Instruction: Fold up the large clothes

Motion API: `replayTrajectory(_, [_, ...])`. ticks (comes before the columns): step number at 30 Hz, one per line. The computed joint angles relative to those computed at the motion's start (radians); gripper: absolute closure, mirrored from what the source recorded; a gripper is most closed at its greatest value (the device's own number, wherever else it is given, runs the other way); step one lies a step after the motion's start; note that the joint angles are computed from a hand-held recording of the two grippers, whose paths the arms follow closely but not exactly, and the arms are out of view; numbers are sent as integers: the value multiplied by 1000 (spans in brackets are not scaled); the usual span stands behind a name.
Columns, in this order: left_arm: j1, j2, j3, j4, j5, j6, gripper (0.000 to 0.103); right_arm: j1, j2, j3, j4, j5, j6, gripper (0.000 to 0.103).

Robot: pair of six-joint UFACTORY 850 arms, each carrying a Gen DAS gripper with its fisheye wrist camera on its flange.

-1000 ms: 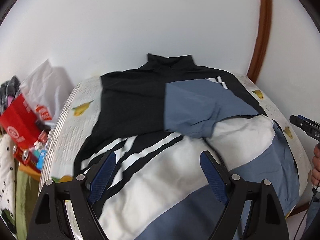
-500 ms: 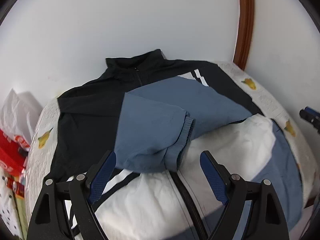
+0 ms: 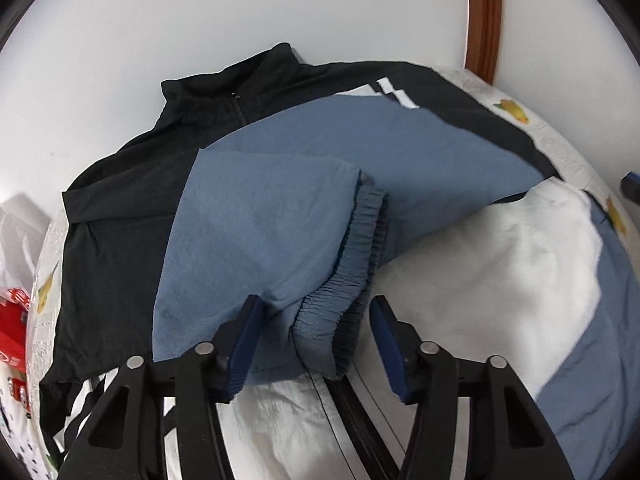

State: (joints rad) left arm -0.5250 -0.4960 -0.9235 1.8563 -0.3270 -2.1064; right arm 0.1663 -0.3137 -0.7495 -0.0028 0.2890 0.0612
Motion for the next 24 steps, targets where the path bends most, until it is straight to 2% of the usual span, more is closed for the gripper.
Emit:
replayTrajectory(2, [2, -11, -5, -8, -10, 7, 74, 9, -2, -5, -6, -7, 11, 36])
replayTrajectory(5, [22, 26, 23, 136, 10, -141, 90, 31, -1, -15, 18, -20, -18, 36])
replayTrajectory(8, [52, 99, 79, 300, -3, -306, 91, 59, -1, -33, 40, -36, -49, 36])
replayTrajectory(15, [193, 238, 188, 400, -55, -493, 92, 148, -56, -132, 176, -65, -198, 36])
replayTrajectory(18, [281, 248, 207, 488, -26, -602, 92, 168, -103, -190, 234, -92, -246, 36])
replayTrajectory(22, [357, 215, 207, 645, 22, -784, 92, 171, -158, -244, 174, -110, -161, 36])
replayTrajectory(24, [373, 192, 198, 609, 34, -765, 92, 171, -189, -270, 221, -115, -195, 36])
